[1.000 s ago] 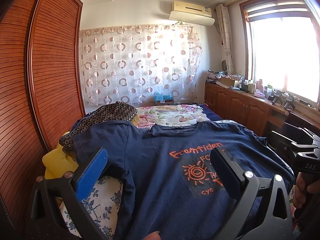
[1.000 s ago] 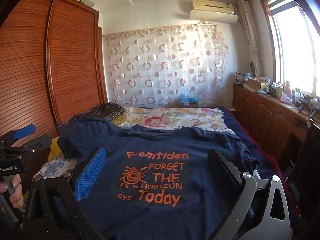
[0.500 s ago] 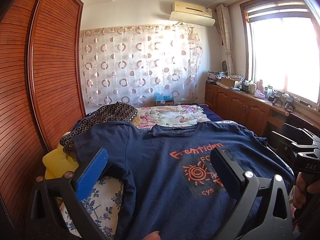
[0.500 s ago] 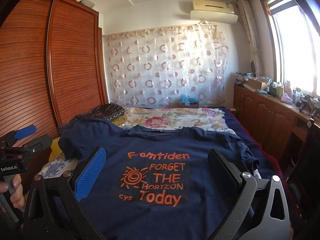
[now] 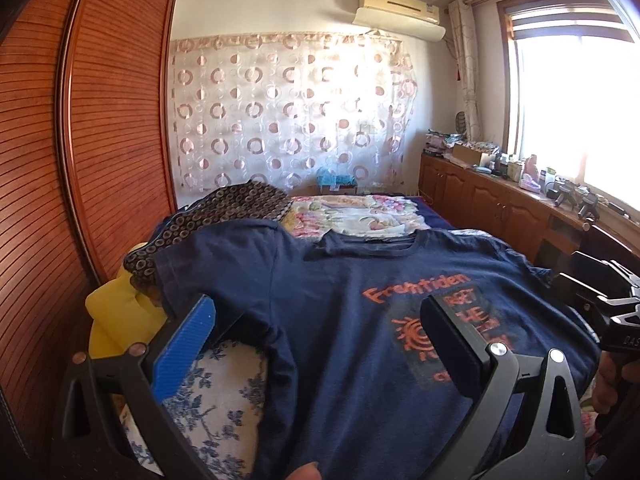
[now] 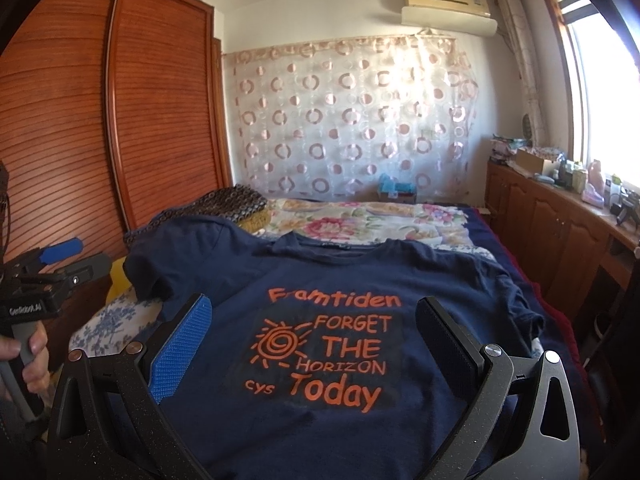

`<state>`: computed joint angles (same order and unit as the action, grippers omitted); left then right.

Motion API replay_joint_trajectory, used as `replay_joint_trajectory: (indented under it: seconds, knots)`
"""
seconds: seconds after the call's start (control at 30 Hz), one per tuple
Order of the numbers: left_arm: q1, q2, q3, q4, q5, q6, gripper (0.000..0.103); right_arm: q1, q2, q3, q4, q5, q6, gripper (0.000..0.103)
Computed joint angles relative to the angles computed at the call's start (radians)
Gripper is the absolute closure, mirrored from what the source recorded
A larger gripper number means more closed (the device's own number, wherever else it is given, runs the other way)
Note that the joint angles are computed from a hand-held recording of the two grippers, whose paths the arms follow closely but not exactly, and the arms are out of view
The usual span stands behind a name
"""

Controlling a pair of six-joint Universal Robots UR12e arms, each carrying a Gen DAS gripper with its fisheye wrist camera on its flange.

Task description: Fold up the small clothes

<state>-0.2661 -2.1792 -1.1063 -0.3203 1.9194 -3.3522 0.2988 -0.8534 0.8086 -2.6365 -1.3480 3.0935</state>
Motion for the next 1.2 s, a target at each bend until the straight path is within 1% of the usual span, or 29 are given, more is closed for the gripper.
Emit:
replay_joint_trajectory:
  seconds: [0.23, 0.37, 0.53, 0.63, 0.73, 0.77, 0.8, 0.9, 0.93, 1.07, 1.2]
  knots:
    - [0.035, 0.013, -0.036, -0.015, -0.032, -0.028, 0.000, 0.009, 0.045, -0.067, 0.081, 0.027, -0.045, 0.000]
    - [0.054, 0.020, -0.056, -0.029, -0.053, -0.034, 0.000, 0.010, 0.060, -0.084, 0.126, 0.059, -0.055, 0.001]
    - [0.086, 0.032, -0.084, -0.062, -0.090, -0.066, 0.000, 0.014, 0.090, -0.126, 0.198, 0.066, -0.058, 0.003]
    - [0.111, 0.041, -0.103, -0.077, -0.145, -0.094, 0.005, 0.017, 0.103, -0.143, 0.232, 0.063, -0.065, 0.004]
    - [0.128, 0.043, -0.114, -0.082, -0.180, -0.105, 0.010, 0.016, 0.109, -0.150, 0.260, 0.063, -0.076, 0.005]
    - [0.134, 0.042, -0.115, -0.085, -0.192, -0.108, 0.015, 0.016, 0.113, -0.156, 0.270, 0.061, -0.083, 0.005]
    - [0.139, 0.042, -0.114, -0.090, -0.205, -0.108, 0.017, 0.016, 0.117, -0.160, 0.279, 0.060, -0.090, 0.005]
    - [0.155, 0.036, -0.106, -0.112, -0.254, -0.128, 0.019, 0.018, 0.129, -0.181, 0.311, 0.051, -0.113, 0.006]
    - [0.160, 0.031, -0.101, -0.114, -0.265, -0.130, 0.022, 0.019, 0.133, -0.189, 0.321, 0.049, -0.120, 0.006]
    - [0.171, 0.007, -0.062, -0.156, -0.279, -0.127, 0.022, 0.018, 0.153, -0.224, 0.361, 0.054, -0.132, 0.006]
    - [0.180, -0.020, -0.019, -0.208, -0.277, -0.139, 0.022, 0.019, 0.160, -0.229, 0.371, 0.049, -0.133, 0.006]
